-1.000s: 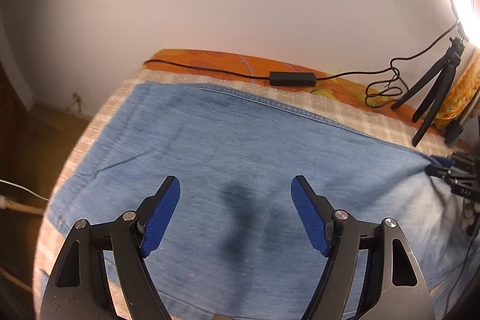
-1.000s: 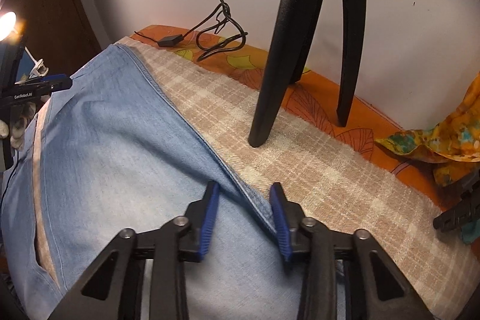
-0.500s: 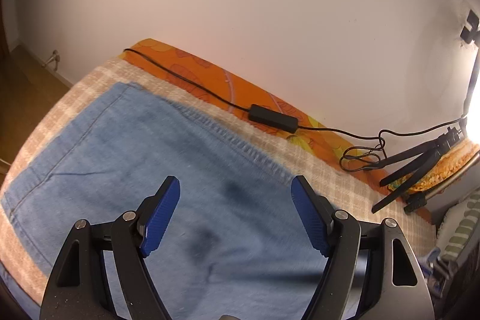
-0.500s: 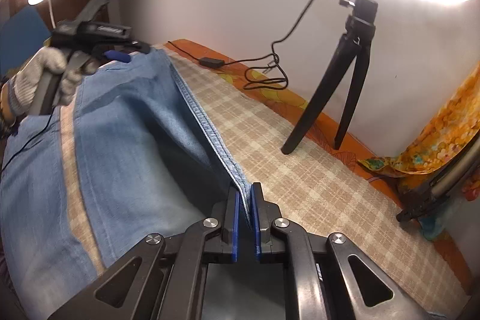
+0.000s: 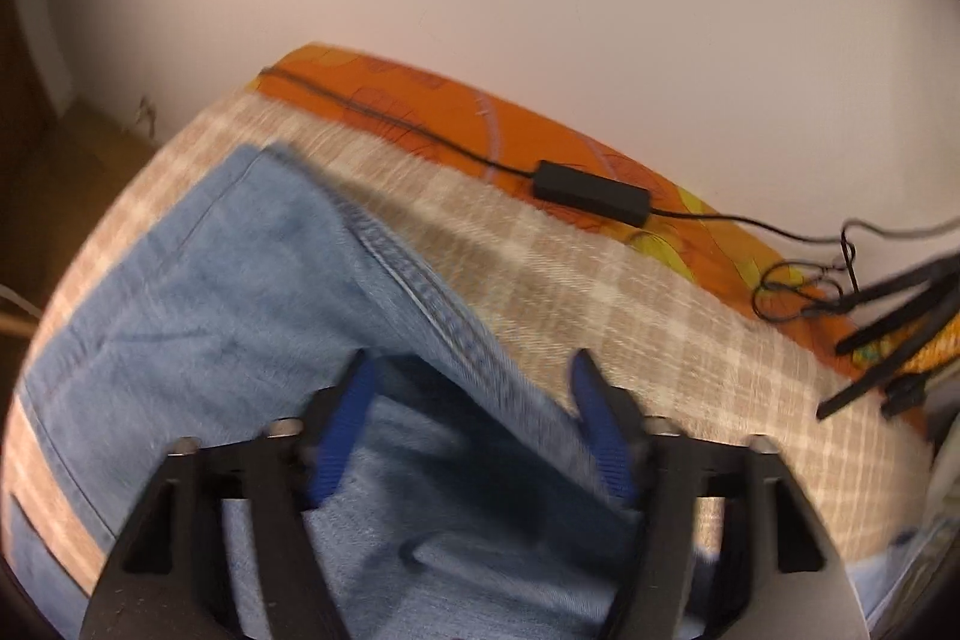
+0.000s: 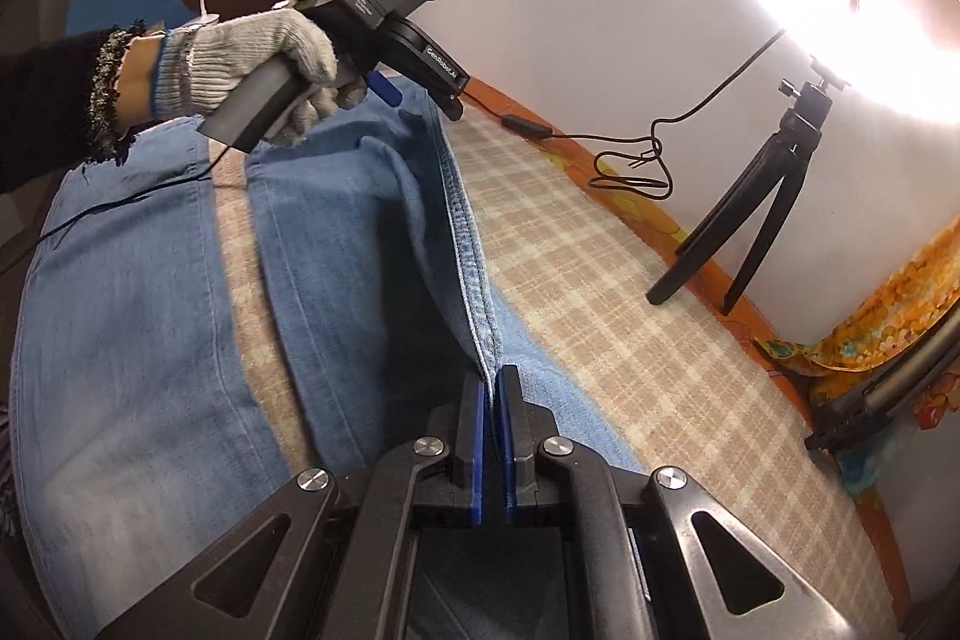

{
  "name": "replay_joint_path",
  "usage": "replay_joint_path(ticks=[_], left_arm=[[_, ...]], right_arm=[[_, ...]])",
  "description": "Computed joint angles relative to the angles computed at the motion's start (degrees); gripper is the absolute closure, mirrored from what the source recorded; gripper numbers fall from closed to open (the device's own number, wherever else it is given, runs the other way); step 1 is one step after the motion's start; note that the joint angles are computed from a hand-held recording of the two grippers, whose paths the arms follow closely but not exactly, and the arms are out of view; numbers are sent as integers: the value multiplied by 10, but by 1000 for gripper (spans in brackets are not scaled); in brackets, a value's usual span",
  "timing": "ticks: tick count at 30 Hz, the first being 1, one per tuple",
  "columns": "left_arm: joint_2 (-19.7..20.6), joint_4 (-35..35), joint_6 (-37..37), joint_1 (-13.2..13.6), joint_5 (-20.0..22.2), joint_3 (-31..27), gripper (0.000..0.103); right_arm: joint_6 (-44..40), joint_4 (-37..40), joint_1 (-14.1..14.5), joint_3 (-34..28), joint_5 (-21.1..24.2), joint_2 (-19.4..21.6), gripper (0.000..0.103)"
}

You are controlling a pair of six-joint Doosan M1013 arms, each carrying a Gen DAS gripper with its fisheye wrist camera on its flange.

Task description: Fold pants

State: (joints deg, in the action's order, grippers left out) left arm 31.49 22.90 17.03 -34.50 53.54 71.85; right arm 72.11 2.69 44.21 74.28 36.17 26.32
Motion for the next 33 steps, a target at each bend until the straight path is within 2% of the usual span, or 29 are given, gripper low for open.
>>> replay_joint_path(ticks=[2, 5, 9, 19, 28, 33], left_arm=[[-13, 22, -27, -1, -35, 25, 84], [-38, 65, -78, -3, -96, 69, 94], [-62, 104, -129, -9, -134, 103, 96], [-138, 252, -270, -56, -148, 180, 98], [-209, 352, -371, -128, -98, 254, 99], [-233, 374, -430, -171, -61, 295, 99]], right_arm=[[4, -6, 2, 5, -4, -5, 101], [10, -18, 4, 9, -9, -12, 101], [26, -40, 10, 12, -10, -19, 102], [60, -72, 27, 47, -7, -63, 102], [110, -111, 58, 92, 4, -109, 102], [131, -119, 80, 125, 12, -132, 102]])
